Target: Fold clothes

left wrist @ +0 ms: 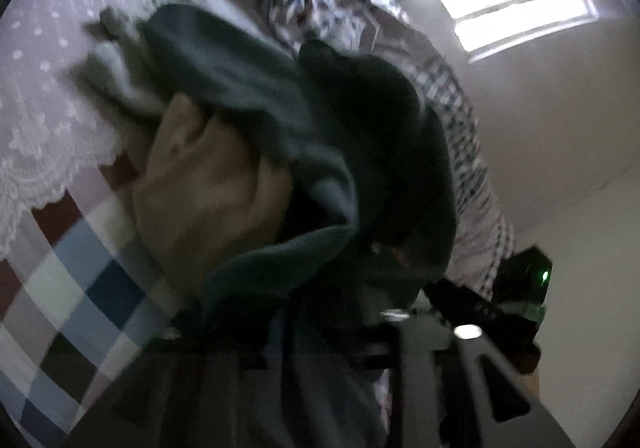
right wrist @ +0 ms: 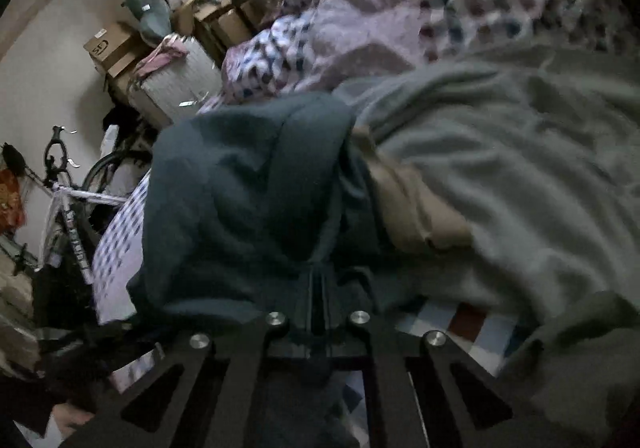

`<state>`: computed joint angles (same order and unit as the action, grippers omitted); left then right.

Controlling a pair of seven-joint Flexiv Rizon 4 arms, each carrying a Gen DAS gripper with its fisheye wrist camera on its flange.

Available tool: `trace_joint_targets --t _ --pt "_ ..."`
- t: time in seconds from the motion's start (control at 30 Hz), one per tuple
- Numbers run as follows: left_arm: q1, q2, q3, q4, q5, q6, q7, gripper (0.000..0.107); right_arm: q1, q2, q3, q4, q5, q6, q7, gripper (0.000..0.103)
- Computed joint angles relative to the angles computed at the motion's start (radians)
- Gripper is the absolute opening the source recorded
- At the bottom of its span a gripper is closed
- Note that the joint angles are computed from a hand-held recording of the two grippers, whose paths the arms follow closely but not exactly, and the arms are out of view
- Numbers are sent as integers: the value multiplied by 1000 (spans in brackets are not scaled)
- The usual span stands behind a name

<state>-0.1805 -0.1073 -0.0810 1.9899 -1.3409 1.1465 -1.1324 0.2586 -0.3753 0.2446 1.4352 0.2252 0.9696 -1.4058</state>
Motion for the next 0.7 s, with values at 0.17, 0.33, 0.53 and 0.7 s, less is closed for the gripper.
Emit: trace_joint_targets --t 0.17,0.33,0.53,0.7 --pt "17 -10 1 -3 84 -42 -50 47 51 82 -65 92 -152 120 121 1" --pt "23 -23 3 -18 179 -39 -96 45 98 150 -163 168 -436 188 369 0" --pt "37 -15 11 -15 274 -49 -158 42 70 194 -196 146 -665 148 546 0" --pt "62 14 30 2 309 -88 -164 42 67 234 -99 139 -648 96 370 0"
